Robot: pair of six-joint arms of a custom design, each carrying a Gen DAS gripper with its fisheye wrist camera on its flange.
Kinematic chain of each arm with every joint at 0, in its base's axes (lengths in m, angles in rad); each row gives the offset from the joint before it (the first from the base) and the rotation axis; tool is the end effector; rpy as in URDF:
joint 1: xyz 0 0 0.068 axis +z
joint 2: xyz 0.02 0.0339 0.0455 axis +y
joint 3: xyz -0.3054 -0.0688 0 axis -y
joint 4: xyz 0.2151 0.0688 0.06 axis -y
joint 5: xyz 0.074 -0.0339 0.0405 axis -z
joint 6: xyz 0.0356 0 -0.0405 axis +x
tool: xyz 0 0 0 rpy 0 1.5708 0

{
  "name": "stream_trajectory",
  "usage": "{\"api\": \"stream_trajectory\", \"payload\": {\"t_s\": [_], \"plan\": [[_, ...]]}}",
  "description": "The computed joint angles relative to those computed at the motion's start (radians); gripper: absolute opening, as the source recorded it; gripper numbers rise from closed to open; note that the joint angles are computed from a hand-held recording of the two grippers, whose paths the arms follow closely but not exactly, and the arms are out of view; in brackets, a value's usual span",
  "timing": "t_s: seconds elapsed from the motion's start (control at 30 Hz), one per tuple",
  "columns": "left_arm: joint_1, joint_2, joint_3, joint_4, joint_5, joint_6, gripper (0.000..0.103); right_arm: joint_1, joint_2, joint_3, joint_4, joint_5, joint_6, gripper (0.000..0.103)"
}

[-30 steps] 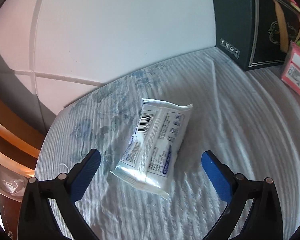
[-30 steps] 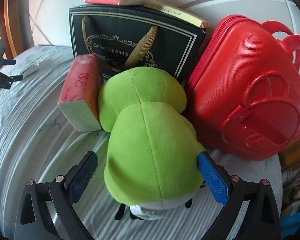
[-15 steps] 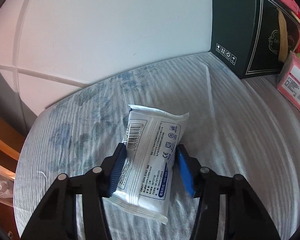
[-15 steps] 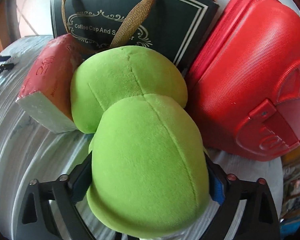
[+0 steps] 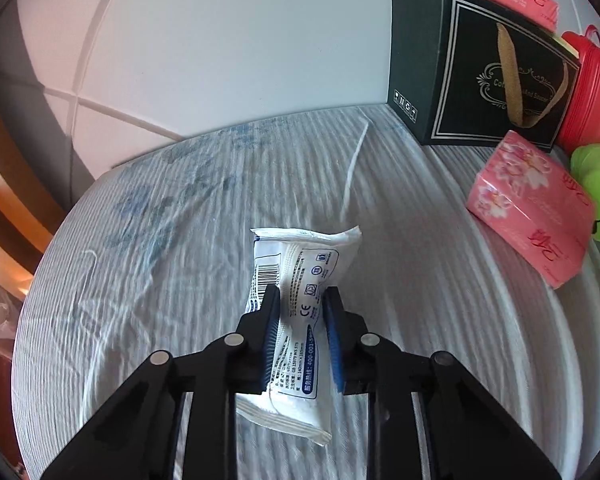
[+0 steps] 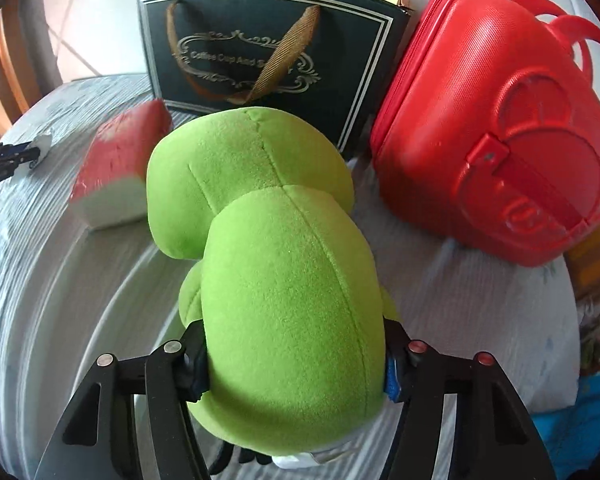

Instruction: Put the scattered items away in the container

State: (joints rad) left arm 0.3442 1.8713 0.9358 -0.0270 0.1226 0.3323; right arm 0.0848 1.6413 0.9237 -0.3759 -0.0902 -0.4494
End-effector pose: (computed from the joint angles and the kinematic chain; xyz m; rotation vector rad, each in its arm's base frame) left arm 0.3298 0.1136 0.1780 0.0336 2.5264 0.1169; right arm 0.2920 0.0280 0.2247 -0.7292 2.5544 0.0007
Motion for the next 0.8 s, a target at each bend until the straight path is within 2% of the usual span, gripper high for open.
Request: {"api": "stream_trajectory", "payload": {"t_s": [0.17, 0.3, 0.5, 0.63, 0.8], "plan": [[-0.014, -0.150, -0.184, 0.005, -0.028, -0.022, 0.022, 0.015, -0.161, -0.119, -0.065, -0.008, 0.059, 0.062], [-0.010, -0.279, -0.295, -0.040, -0.042, -0.008, 0.022, -0.033, -0.306, -0.217, -0.126, -0.036, 0.049, 0.062], [0.019, -0.496, -0.416, -0.184, -0.032, 0.026, 0.022, -0.156, -0.532, -0.252, -0.357, -0.121, -0.007, 0.062], [0.006, -0.662, -0.440, -0.340, -0.027, 0.022, 0.022, -0.296, -0.645, -0.214, -0.561, -0.198, -0.123, 0.062], [-0.075, -0.818, -0.417, -0.515, -0.053, -0.033, 0.022, -0.570, -0.696, -0.136, -0.803, -0.304, -0.374, 0.062]]}}
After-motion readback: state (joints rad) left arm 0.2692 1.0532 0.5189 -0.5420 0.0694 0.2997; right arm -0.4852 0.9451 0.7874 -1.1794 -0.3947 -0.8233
